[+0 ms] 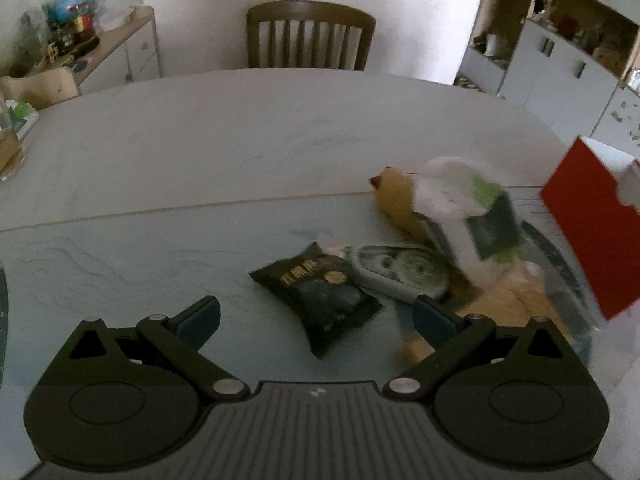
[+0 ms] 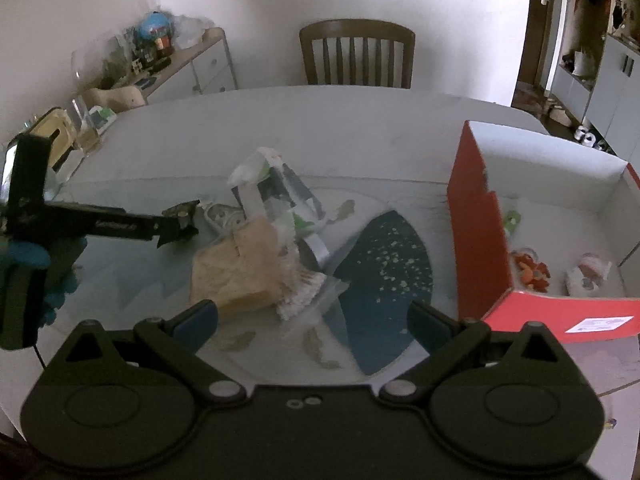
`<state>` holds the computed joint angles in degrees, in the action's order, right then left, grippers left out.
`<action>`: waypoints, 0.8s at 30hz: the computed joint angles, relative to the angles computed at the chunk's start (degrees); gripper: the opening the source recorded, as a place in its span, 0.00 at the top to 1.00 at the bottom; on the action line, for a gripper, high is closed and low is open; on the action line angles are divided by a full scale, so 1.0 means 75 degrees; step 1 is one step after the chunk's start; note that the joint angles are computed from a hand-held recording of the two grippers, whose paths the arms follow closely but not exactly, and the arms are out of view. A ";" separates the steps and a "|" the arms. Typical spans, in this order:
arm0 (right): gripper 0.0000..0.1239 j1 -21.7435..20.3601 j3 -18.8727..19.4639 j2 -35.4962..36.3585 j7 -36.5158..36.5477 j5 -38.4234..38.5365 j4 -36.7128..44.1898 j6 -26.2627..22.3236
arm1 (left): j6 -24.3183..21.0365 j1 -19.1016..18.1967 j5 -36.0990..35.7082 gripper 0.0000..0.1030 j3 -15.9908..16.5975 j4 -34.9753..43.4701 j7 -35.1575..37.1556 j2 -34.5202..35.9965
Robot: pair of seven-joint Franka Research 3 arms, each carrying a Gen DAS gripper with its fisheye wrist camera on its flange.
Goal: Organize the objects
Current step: 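Move both tools back to the pile, left tool toward the black snack bag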
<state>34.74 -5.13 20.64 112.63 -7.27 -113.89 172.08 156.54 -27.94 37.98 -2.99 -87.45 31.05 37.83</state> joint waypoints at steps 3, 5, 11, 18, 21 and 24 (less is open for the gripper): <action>0.18 -0.0010 0.0017 0.0167 -0.0009 0.0010 0.0233 -0.0185 | -0.0345 -0.0018 -0.0041 0.00 -0.0002 0.0452 0.0219 0.0313; 0.18 -0.0082 0.0093 0.0275 -0.0051 0.0093 0.0388 -0.0284 | -0.0437 0.0042 -0.0180 0.00 -0.0070 0.0643 0.0371 0.0481; 0.18 -0.0247 0.0169 0.0807 -0.0276 0.0180 0.1252 -0.0576 | -0.0614 0.0059 -0.0419 0.00 -0.0058 0.0816 0.0421 0.0719; 0.18 -0.0606 0.0502 0.2014 -0.1192 0.0554 0.3096 -0.1348 | -0.0420 0.0142 -0.0689 0.00 -0.0104 0.0717 0.0331 0.0819; 0.18 -0.0680 0.0620 0.2536 -0.1613 0.0701 0.3905 -0.1729 | -0.0307 0.0089 -0.0676 0.00 -0.0020 0.0683 0.0251 0.0865; 0.19 -0.0726 0.0706 0.3120 -0.1999 0.0831 0.4827 -0.2189 | -0.0277 0.0069 -0.0634 0.00 0.0025 0.0822 0.0316 0.0992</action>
